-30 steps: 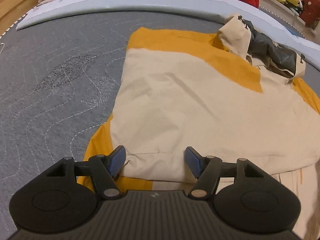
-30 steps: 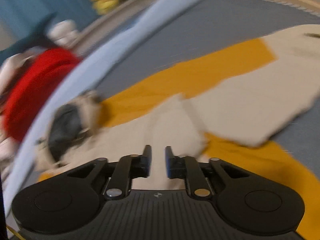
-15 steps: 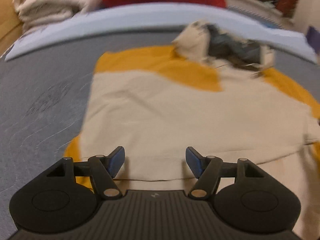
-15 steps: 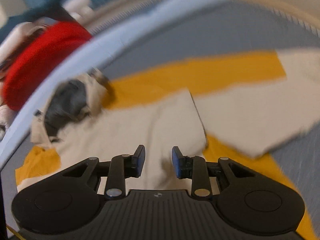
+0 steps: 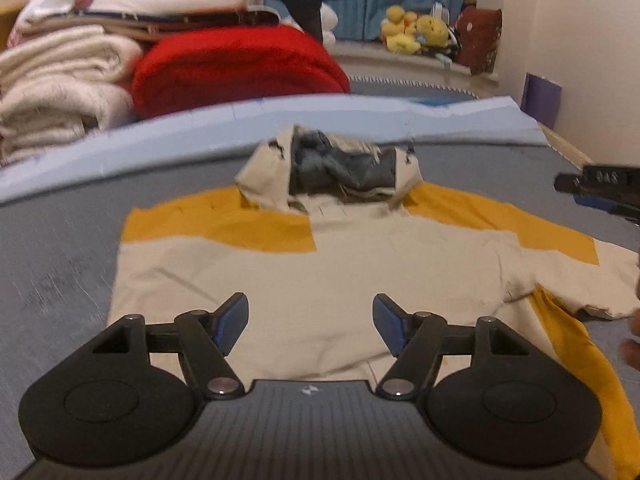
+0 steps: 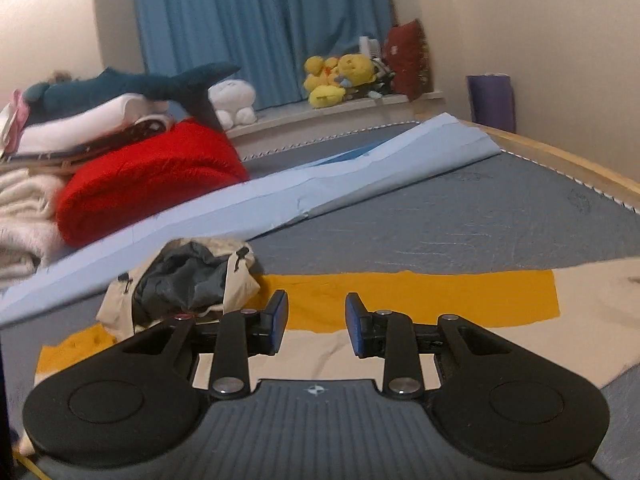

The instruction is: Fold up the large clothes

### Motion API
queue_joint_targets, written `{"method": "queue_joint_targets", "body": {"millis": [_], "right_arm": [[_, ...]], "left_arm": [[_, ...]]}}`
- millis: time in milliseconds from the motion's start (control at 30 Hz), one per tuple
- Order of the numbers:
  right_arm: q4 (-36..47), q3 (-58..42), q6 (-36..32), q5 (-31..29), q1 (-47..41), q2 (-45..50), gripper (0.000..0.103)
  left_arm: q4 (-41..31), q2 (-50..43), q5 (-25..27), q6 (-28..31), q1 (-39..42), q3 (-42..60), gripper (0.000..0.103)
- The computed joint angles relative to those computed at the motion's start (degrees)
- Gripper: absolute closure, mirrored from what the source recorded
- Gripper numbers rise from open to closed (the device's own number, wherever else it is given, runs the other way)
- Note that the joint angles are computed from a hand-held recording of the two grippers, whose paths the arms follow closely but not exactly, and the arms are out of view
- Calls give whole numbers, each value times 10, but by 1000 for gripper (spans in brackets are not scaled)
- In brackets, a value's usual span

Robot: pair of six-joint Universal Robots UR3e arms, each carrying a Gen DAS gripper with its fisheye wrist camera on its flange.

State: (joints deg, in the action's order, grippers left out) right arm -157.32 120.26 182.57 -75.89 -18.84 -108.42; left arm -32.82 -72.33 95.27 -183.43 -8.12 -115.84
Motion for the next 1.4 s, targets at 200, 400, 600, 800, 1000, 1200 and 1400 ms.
{"method": "queue_joint_targets", "body": {"millis": [200, 400, 600, 800, 1000, 1200, 1400], "right_arm": [[13, 19, -87, 18, -28, -31, 57], [40, 21, -102, 30, -79, -31, 57], [68, 23, -111, 66, -123, -43, 57], [92, 23, -112, 92, -183, -46, 82], [127, 12, -105, 137, -325, -32, 91], [140, -8, -93, 152, -476, 37, 89], [134, -37, -68, 132, -568, 146, 77]], "left_arm": [[33, 23, -22, 31, 33, -21, 21], [31, 31, -45, 53, 53, -28, 20], [5, 19, -58, 44, 60, -13, 20], [-11, 14, -56, 39, 66, -3, 21], [-21, 6, -56, 32, 65, 1, 21], [-11, -16, -42, 22, 40, 6, 21], [4, -36, -30, 20, 26, 8, 21]]}}
